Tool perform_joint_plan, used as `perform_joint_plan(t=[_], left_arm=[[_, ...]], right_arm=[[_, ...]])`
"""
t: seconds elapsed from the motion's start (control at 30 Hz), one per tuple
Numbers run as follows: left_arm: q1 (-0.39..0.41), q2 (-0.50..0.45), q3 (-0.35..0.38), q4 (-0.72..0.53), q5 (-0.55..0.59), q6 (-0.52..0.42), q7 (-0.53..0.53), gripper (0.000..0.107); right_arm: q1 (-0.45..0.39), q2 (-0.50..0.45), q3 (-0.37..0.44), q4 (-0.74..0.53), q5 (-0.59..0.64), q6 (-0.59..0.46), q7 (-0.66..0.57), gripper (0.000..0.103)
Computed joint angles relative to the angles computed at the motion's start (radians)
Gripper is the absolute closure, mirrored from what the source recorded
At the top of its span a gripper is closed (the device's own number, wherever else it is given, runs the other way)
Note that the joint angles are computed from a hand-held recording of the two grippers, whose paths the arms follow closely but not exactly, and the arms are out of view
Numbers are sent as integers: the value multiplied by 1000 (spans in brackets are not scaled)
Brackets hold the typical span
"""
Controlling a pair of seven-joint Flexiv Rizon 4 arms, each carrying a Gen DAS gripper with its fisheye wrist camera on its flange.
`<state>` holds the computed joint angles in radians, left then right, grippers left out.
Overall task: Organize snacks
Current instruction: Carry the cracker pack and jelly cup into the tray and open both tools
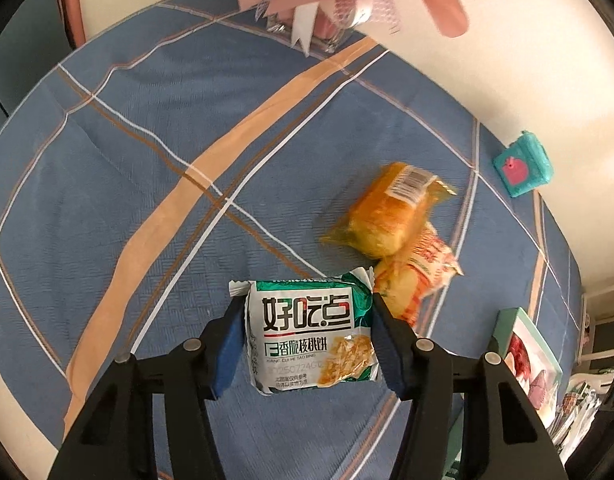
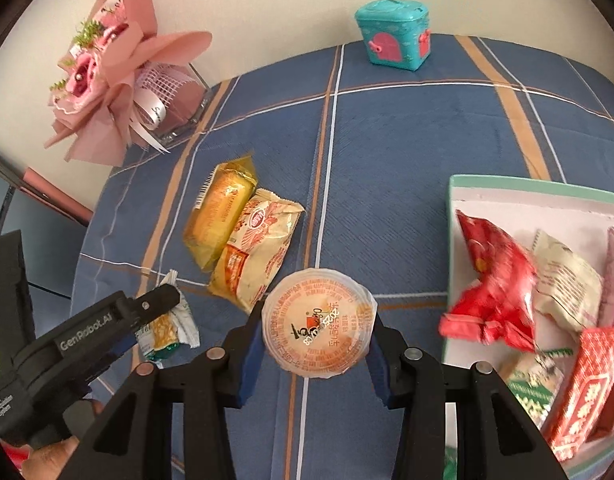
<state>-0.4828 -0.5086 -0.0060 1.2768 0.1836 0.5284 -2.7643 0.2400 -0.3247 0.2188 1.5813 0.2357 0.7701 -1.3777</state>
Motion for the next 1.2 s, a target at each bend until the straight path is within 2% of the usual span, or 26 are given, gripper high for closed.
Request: perform_joint_plan(t=[0.63,0.97,1.2], left_arm=[[-80,-90,0,-221,40,-89,42,47],[-140,-207,11,-435,46,-179,106,47],[-188,-338,24,-664,31,-284,182,47]], right_arm=[[-39,141,-30,96,46,-19,21,55],[-72,173,-66,126,39,-11,44,55],[-118,167,-97,122,25,-26,74,55]])
